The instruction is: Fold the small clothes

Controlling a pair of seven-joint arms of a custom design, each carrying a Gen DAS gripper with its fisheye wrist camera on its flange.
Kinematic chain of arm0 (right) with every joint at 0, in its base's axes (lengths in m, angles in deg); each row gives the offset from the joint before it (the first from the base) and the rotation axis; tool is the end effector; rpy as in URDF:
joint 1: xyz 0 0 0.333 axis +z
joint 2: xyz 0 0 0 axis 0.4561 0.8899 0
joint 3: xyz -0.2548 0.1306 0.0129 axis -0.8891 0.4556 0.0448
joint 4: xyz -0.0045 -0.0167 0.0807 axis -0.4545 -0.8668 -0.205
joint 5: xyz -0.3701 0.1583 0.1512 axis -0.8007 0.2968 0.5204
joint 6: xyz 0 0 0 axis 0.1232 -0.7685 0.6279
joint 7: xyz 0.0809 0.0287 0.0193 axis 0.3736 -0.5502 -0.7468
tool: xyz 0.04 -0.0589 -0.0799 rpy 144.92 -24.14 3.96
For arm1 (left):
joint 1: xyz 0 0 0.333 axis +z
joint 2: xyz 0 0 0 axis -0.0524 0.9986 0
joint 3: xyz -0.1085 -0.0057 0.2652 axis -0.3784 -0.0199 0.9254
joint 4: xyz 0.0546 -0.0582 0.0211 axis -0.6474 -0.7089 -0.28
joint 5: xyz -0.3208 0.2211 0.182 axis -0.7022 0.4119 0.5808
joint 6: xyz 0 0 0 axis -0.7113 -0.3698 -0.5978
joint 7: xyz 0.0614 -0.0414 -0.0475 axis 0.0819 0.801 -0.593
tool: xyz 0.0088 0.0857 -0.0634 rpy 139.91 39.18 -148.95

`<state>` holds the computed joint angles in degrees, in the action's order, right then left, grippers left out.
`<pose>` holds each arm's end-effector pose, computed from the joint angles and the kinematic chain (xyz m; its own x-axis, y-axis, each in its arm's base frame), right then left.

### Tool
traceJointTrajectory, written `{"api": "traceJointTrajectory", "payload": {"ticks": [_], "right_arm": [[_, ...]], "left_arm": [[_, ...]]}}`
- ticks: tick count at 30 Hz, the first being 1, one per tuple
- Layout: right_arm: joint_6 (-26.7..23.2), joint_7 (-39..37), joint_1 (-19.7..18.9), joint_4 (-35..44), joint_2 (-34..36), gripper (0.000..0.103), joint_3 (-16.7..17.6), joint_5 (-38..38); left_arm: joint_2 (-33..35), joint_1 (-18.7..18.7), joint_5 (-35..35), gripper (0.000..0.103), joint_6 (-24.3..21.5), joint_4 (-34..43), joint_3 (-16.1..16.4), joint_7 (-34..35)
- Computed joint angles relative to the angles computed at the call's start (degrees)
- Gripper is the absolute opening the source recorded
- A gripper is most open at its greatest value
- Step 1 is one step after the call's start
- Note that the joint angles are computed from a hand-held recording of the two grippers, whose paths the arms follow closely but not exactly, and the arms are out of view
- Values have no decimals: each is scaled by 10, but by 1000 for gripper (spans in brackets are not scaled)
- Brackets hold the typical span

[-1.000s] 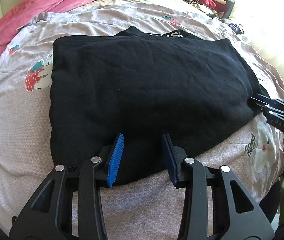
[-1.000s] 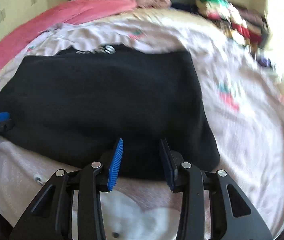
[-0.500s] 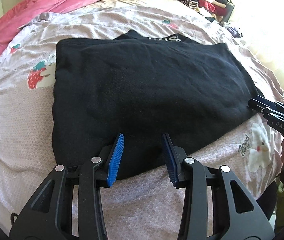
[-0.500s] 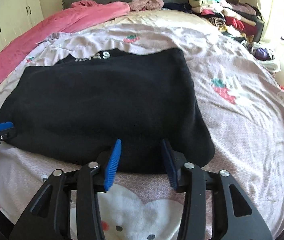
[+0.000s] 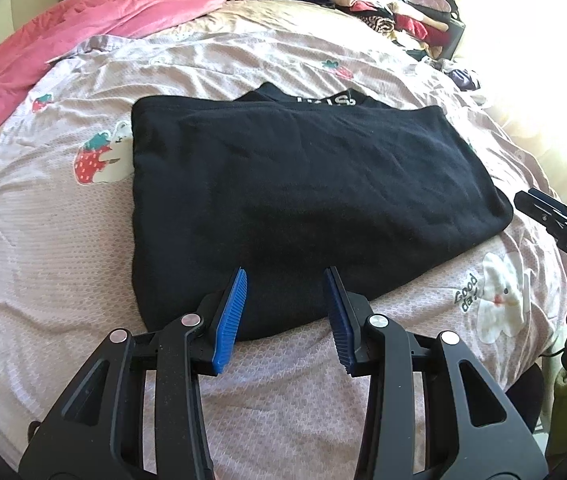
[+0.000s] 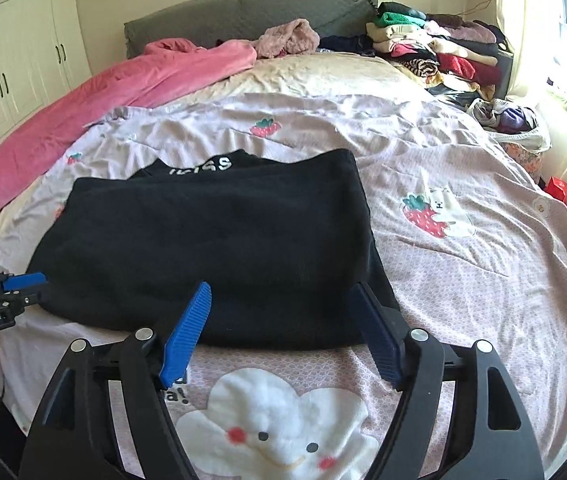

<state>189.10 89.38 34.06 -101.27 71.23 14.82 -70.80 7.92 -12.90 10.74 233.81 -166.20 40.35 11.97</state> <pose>0.5449 0.1034 0.5115 0.0100 -0.9987 -0.0493 -0.7286 0.0265 -0.6844 0.5353 -0.1629 0.4887 -0.2893 -0.9456 0.1489 -0.8175 0.1632 -0.5523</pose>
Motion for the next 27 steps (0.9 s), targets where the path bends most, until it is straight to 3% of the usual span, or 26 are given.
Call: {"api": "traceJointTrajectory", "payload": {"ticks": [7, 22, 27], "right_arm": [[10, -20, 12, -11, -36, 72, -3, 24], [31, -76, 51, 4, -79, 72, 3, 65], [28, -92, 58, 23, -76, 72, 10, 70]], "left_arm": [[-38, 2, 8, 33, 13, -19, 3, -11], [-114, 8, 39, 52, 47, -53, 16, -30], [-131, 16, 52, 63, 51, -58, 19, -45]]}}
